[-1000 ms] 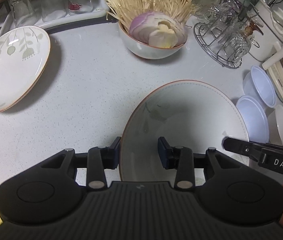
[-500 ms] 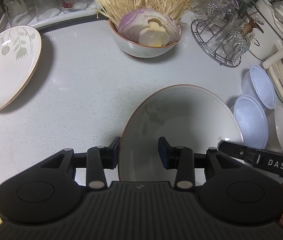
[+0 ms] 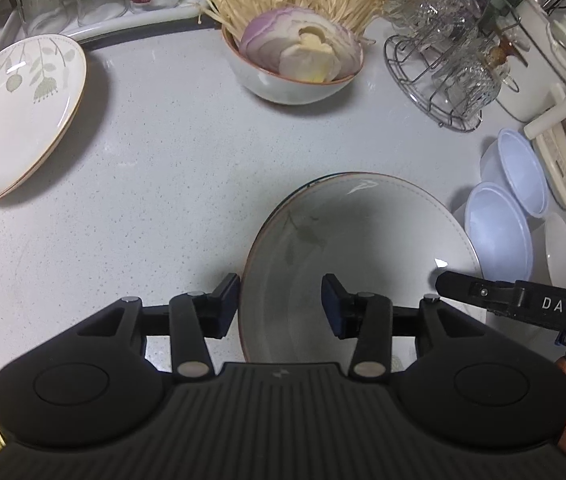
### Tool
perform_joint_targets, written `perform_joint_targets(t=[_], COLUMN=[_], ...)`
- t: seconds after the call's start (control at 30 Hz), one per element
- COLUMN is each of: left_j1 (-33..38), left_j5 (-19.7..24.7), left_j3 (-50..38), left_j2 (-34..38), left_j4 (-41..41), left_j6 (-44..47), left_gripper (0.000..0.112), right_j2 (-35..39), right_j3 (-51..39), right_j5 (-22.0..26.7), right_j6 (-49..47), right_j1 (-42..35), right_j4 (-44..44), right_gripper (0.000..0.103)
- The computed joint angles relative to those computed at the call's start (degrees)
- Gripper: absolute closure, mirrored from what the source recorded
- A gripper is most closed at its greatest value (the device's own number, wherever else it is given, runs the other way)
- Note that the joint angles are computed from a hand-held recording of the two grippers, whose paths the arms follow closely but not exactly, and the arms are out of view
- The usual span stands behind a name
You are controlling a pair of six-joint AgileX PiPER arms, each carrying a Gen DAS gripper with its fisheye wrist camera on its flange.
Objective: Organize plates and bowls
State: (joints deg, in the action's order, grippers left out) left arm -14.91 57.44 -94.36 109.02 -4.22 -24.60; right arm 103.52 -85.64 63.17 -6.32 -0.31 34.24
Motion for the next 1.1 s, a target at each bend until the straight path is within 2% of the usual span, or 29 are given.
perform_joint_targets(t=[0.27,0.47,0.57,0.77,1.0,1.1], left_j1=[-0.22,0.17,0.31,0.41,-0.04,-0.07], left_j5=[-1.81,-3.47,-4.69,-6.63,-8.85,-9.61], left_j3=[1.72,4.54,6.07,7.12,7.36,7.99], left_j2=[-1.47,-2.73,-3.77,-3.71,-2.32,-2.18], left_j4=[0.0,-1.06,-1.47,-0.76,0.84,0.17], left_j6=[-0.23,0.53,1.0,0.79,-0.8,-1.05], left_gripper=[0.062,0.062,0.062,0.062,0.062,0.063], right_j2=[-0.67,-3.74,-5.67,-7.92,-8.84,-8.47], right_j3=[-0.82,0.95,2.07,5.52,10.71,11.25], right_j5=[3.95,4.73,4.52,1.5,-5.53,-7.25], right_j6=[1.51,2.5,1.58,1.93,0.6,0.08], right_j1=[-0.5,-1.88,-2.79,-3.05,-0.68,0.45], right_j4=[-1.4,-0.45,0.62,-0.91,-1.84,-2.05], right_gripper=[0.072,0.051,0.051,0.051,0.053,0.063])
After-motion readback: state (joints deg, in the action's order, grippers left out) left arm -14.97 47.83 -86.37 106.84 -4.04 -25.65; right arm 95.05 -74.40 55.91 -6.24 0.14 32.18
